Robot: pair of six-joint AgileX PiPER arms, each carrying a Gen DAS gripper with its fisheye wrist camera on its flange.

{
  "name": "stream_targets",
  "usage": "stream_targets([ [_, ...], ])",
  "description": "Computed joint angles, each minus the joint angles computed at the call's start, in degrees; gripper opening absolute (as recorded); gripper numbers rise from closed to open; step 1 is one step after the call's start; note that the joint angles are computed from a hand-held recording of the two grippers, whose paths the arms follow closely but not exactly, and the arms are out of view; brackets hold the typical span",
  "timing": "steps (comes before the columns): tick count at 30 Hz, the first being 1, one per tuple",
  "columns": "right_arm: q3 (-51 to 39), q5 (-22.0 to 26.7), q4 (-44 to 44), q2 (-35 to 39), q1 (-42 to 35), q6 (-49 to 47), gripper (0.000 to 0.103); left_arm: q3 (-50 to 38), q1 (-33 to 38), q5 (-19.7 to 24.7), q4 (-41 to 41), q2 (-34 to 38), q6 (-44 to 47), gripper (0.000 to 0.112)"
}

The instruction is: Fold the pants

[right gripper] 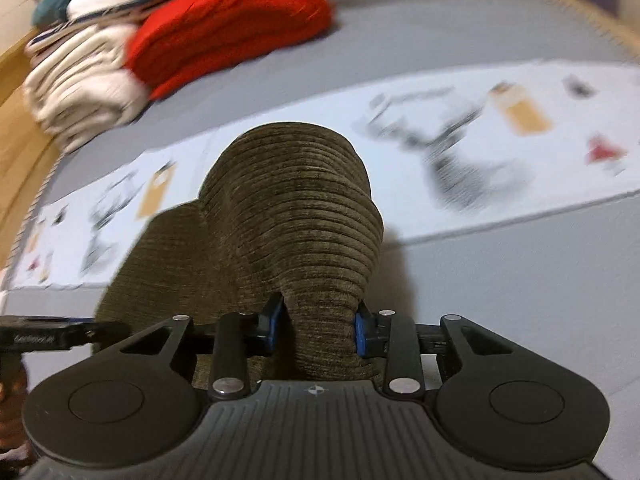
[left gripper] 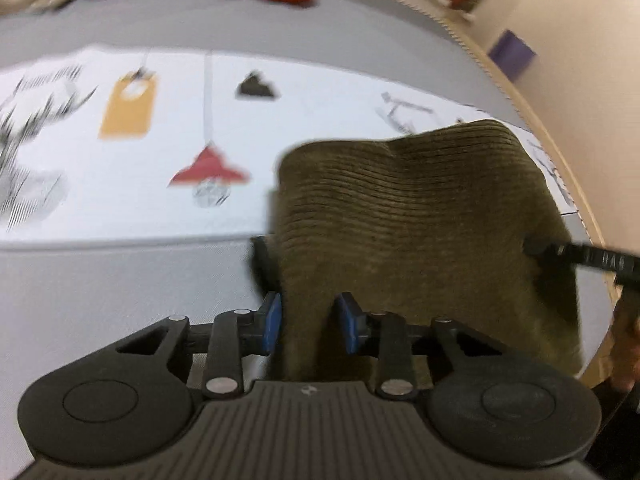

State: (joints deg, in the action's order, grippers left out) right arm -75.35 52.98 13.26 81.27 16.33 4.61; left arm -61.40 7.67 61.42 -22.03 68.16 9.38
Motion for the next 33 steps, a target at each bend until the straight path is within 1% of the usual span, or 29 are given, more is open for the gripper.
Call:
stream_targets([
  [2, -2.0, 0.3, -0.9, 0.4, -4.1, -1.6, 0.034, -1.0, -6.3, -2.6, 6.5, 0.0, -6.3, 0.035],
  [3, -2.7, 0.3, -1.9, 1.0, -5.7, -1.9, 0.036, -1.1, -8.3, -3.5, 7.9, -0.1, -7.9, 0.035],
  [5, -4.6, 1.1, -6.1, 2.9, -7.5, -0.9, 0.037, -1.4, -10.7, -5.1, 7.9, 0.0, -9.3, 0.036],
  [6, -5.0, 1.0, -9.5, 3.3, -7.3, 1.4, 0.037, -1.3, -11.8, -6.1, 7.7, -0.4, -9.4, 0.039],
  [7, -4.8, 0.1, -13.5, 3.1, -7.0, 4.3, 0.036, -1.1, -12.6, -7.2, 7.1, -0.5, -8.7, 0.041],
  [8, -3.6, -2.4, -16.1, 1.9, -6.9, 5.1, 0.037, -1.0, -13.7, -8.2, 6.5, -0.9, -8.0, 0.041],
  [9, -3.2, -3.8, -16.6, 1.0, -6.7, 4.4, 0.037, -1.5, -15.1, -9.5, 6.2, -0.1, -7.7, 0.041],
  [10, -3.2, -4.5, -15.4, 0.2, -7.0, 2.2, 0.037, -1.3, -15.9, -10.3, 5.7, -0.2, -6.8, 0.041],
  [12, -3.0, -4.3, -9.1, -1.1, -7.9, -6.3, 0.038, -1.0, -17.4, -12.0, 4.7, 0.2, -4.8, 0.04],
  [14, -1.8, -2.0, -3.9, -2.3, -7.2, -16.5, 0.039, -1.2, -18.8, -13.3, 3.7, 1.4, -3.3, 0.033],
  [15, -0.7, -1.1, -2.3, -2.9, -6.5, -20.8, 0.039, -1.2, -19.4, -13.5, 3.4, 1.6, -2.7, 0.025],
  [16, 0.8, 0.1, -0.2, -3.5, -6.0, -25.4, 0.039, -1.0, -19.7, -13.9, 3.0, 2.2, -1.7, 0.021],
  [17, 1.9, 2.3, 1.8, -3.4, -5.2, -29.1, 0.039, -1.0, -20.8, -13.9, 4.4, 3.2, -2.0, 0.021],
  [18, 2.5, 4.8, 2.1, -3.0, -4.1, -30.8, 0.039, -1.1, -22.0, -13.4, 7.3, 5.0, -3.2, 0.018],
  [19, 3.3, 6.2, 1.0, -2.5, -2.0, -31.2, 0.039, -1.5, -23.8, -11.7, 12.4, 7.0, -6.7, 0.016],
  [20, 5.4, 6.2, -0.8, -2.5, 0.0, -32.5, 0.039, -1.4, -24.6, -10.2, 15.5, 9.1, -8.5, 0.016],
  [22, 9.4, 5.1, -4.9, -2.4, 3.3, -35.4, 0.039, -2.2, -24.3, -8.4, 15.6, 10.6, -9.2, 0.017],
  [23, 10.3, 5.6, -5.5, -2.0, 3.7, -37.5, 0.043, -3.5, -23.8, -7.2, 14.6, 11.1, -9.3, 0.017],
  [24, 10.6, 6.6, -6.0, -1.8, 4.0, -39.1, 0.043, -4.8, -23.3, -5.8, 14.0, 11.7, -9.8, 0.017],
  [25, 11.0, 6.4, -6.9, -2.1, 4.5, -40.4, 0.043, -6.2, -23.1, -4.5, 13.7, 12.1, -10.5, 0.017],
  [26, 11.0, 6.7, -7.5, -2.5, 4.7, -41.7, 0.043, -7.0, -23.2, -4.5, 13.8, 12.0, -10.9, 0.017],
  [27, 9.9, 8.1, -6.6, -2.3, 4.3, -42.5, 0.044, -7.1, -23.2, -5.4, 13.9, 11.2, -11.1, 0.017],
  [29, 5.2, 12.2, -1.5, -0.5, 0.5, -44.1, 0.042, -6.7, -22.4, -9.0, 12.6, 10.1, -10.9, 0.02],
  [30, 3.0, 13.1, 1.9, 0.4, -2.1, -44.6, 0.042, -6.0, -22.5, -10.7, 12.5, 9.5, -11.7, 0.022],
  [31, 0.8, 13.1, 5.2, 1.3, -4.4, -44.3, 0.042, -6.2, -22.6, -11.8, 13.2, 9.5, -12.7, 0.025],
  [33, -3.4, 10.7, 11.3, 3.6, -8.8, -41.5, 0.044, -6.7, -23.3, -13.2, 15.7, 10.4, -15.5, 0.028],
])
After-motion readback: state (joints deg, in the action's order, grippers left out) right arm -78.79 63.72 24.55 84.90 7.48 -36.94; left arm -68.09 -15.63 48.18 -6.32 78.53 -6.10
